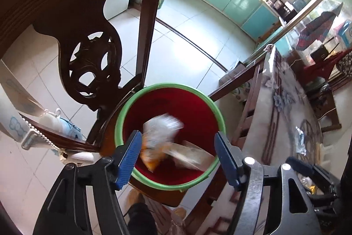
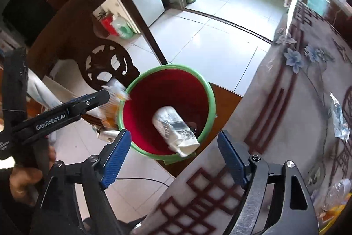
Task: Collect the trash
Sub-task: 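Grasp plastic water bottle with left tool while right tool grasps yellow tea carton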
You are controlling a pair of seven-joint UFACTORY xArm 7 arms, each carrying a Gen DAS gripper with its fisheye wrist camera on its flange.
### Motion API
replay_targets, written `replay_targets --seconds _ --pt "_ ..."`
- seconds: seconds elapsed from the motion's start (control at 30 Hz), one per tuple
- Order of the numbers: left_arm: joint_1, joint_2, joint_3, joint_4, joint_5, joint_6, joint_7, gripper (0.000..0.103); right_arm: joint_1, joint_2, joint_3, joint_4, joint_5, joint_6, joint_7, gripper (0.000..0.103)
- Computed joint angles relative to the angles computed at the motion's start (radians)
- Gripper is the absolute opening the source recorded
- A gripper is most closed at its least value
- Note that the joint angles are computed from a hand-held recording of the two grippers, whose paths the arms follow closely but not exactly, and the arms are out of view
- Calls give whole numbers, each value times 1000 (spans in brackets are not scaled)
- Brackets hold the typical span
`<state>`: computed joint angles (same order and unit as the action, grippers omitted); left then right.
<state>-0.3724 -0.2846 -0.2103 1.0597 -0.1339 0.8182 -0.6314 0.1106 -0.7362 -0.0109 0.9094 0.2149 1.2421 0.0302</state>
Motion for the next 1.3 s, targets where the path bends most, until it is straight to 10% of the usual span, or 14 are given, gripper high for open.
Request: replay_targets --seconds 0.37,0.83,1.3 --pt "-98 107 -82 146 41 -4 28 68 -165 -214 -104 -40 -128 174 43 82" --pt "-342 366 -163 495 230 72 -65 68 -557 -198 -408 70 -438 248 -22 85" --pt "-653 723 -86 1007 395 253 -62 68 -630 -31 -524 49 -315 236 -219 85"
